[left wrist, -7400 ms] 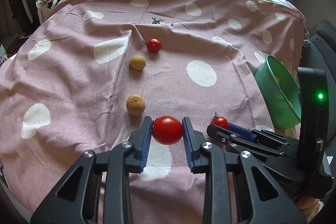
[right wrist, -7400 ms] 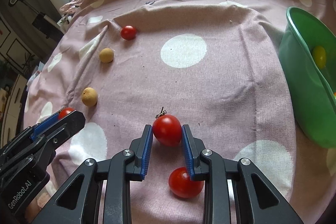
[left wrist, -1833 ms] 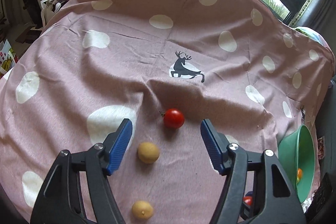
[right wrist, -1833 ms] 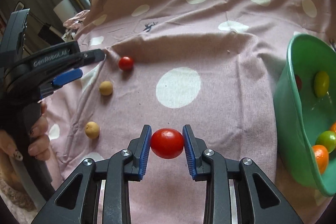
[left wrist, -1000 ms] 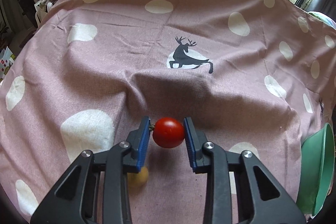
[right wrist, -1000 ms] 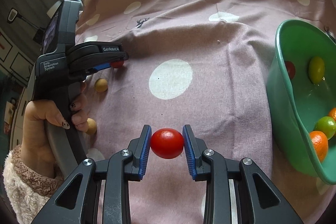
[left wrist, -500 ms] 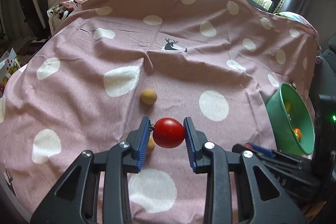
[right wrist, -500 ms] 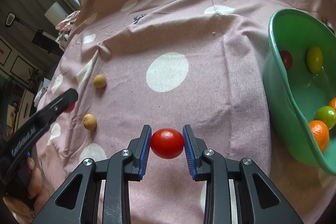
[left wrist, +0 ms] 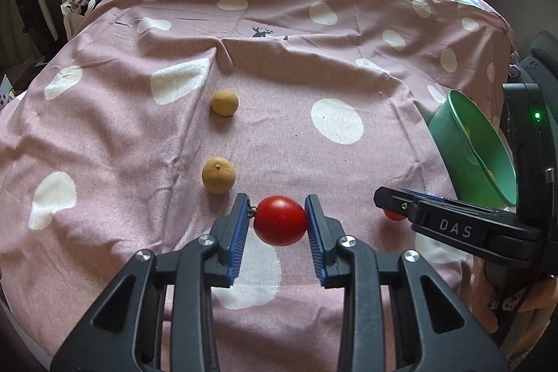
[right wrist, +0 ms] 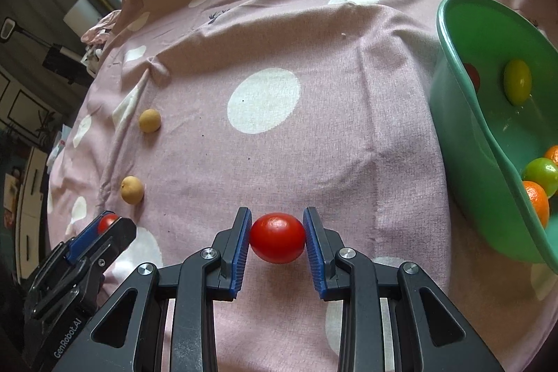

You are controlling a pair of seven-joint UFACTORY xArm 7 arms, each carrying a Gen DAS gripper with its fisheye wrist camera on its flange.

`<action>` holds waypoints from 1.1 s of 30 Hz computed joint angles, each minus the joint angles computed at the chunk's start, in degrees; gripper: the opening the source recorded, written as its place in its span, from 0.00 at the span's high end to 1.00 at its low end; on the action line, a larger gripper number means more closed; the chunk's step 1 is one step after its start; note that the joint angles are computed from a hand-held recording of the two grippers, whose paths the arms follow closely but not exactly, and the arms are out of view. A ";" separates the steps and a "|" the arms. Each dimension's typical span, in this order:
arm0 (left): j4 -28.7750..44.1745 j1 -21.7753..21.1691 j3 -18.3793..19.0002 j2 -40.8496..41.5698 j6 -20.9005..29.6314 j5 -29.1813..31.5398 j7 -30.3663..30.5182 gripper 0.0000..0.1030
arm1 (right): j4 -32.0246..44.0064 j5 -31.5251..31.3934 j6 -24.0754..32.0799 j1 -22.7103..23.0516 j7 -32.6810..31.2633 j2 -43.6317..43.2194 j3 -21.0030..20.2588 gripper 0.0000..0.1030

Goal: Organize fruits
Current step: 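Lift and hold the red tomatoes in both grippers above the cloth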

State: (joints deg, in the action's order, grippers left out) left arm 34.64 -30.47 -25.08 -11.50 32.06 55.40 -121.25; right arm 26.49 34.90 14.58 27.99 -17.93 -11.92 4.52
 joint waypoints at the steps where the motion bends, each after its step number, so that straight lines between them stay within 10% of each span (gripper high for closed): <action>1: 0.10 -0.02 0.03 0.26 -0.22 0.05 0.17 0.69 | -0.12 -1.33 -0.43 -0.54 1.16 0.22 0.65 0.69; 15: 0.31 -0.34 1.33 2.17 -1.91 -0.24 1.21 0.69 | -1.38 -13.20 -3.54 -1.95 10.26 0.66 2.43 0.69; 33: 0.51 -0.89 2.77 4.19 -4.50 -1.42 2.44 0.69 | -1.28 -12.74 -3.29 -0.63 9.95 0.58 1.04 0.69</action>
